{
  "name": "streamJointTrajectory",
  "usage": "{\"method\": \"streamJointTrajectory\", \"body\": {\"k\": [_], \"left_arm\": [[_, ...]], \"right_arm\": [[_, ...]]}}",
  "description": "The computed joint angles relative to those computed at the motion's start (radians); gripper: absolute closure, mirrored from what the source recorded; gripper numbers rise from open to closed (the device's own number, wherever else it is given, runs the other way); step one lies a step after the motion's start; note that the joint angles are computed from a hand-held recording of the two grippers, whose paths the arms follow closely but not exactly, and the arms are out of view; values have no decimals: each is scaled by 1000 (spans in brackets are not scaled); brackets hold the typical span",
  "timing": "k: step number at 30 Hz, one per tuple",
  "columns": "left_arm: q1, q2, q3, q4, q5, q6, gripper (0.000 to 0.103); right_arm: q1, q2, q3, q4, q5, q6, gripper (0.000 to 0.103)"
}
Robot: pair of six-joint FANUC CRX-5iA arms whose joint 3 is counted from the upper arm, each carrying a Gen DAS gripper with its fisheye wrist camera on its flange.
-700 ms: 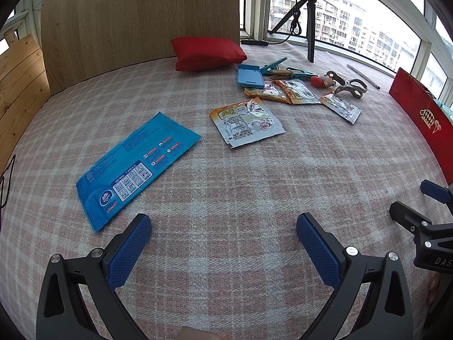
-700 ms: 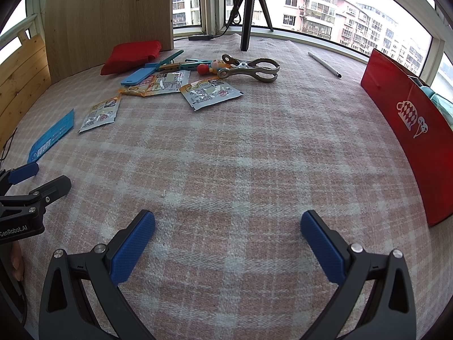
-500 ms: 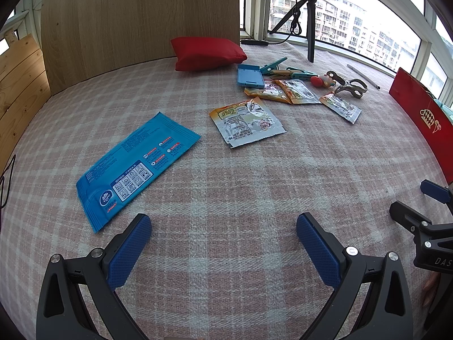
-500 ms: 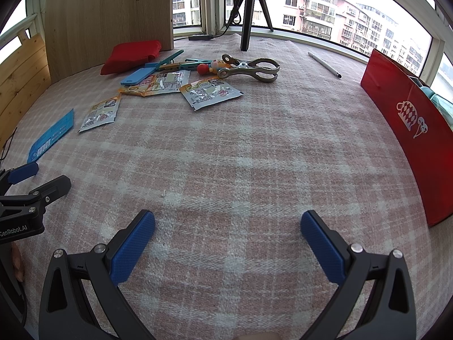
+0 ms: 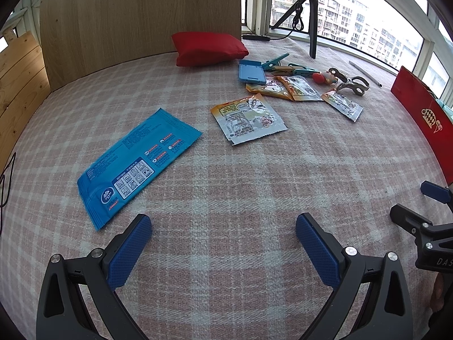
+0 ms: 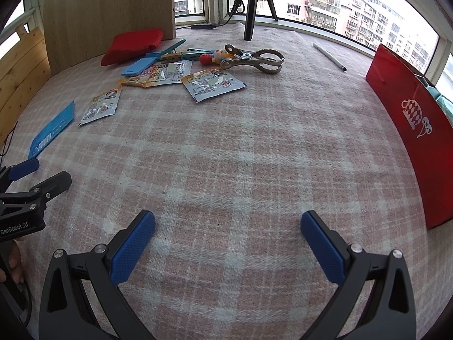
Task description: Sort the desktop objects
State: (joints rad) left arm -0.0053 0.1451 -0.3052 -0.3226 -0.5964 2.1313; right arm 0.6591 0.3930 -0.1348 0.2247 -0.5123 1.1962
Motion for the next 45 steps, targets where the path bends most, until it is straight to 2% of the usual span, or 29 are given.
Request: {"method": "streamJointTrajectory", "body": {"k": [3, 5, 7, 10, 15, 17, 21, 24, 30, 39, 45], "left_arm": [[8, -22, -7, 7, -7, -14, 1], [15, -54, -20, 4, -3, -12, 1], [21, -87, -27, -3, -9, -13, 1], [30, -131, -27, -6, -31, -28, 1], [49, -203, -20, -25, -60, -30, 1], [57, -229, -10, -28, -69, -39, 1], [64, -269, 24, -37, -86, -49, 1], [53, -286, 60, -70, -107, -37, 1], [56, -312, 95, -74, -103, -54, 1], [44, -318, 126, -110, -93, -42, 1], [-8, -309, 177, -232, -132, 64, 1]], "right_arm": [[-2, -12, 10, -61, -12, 51, 0], [2, -33, -14, -40, 5, 21, 0], [5, -61, -45, 6, 30, -20, 0], [10, -111, -114, 149, 82, -142, 0], [-3, -181, -162, 288, 125, -236, 0], [-10, -205, -167, 329, 128, -269, 0], [-24, -246, -153, 333, 130, -290, 0], [-31, -268, -123, 288, 117, -267, 0], [-47, -301, -95, 318, 116, -321, 0], [-62, -315, -110, 477, 182, -425, 0], [-70, -307, -101, 519, 222, -428, 0]]}}
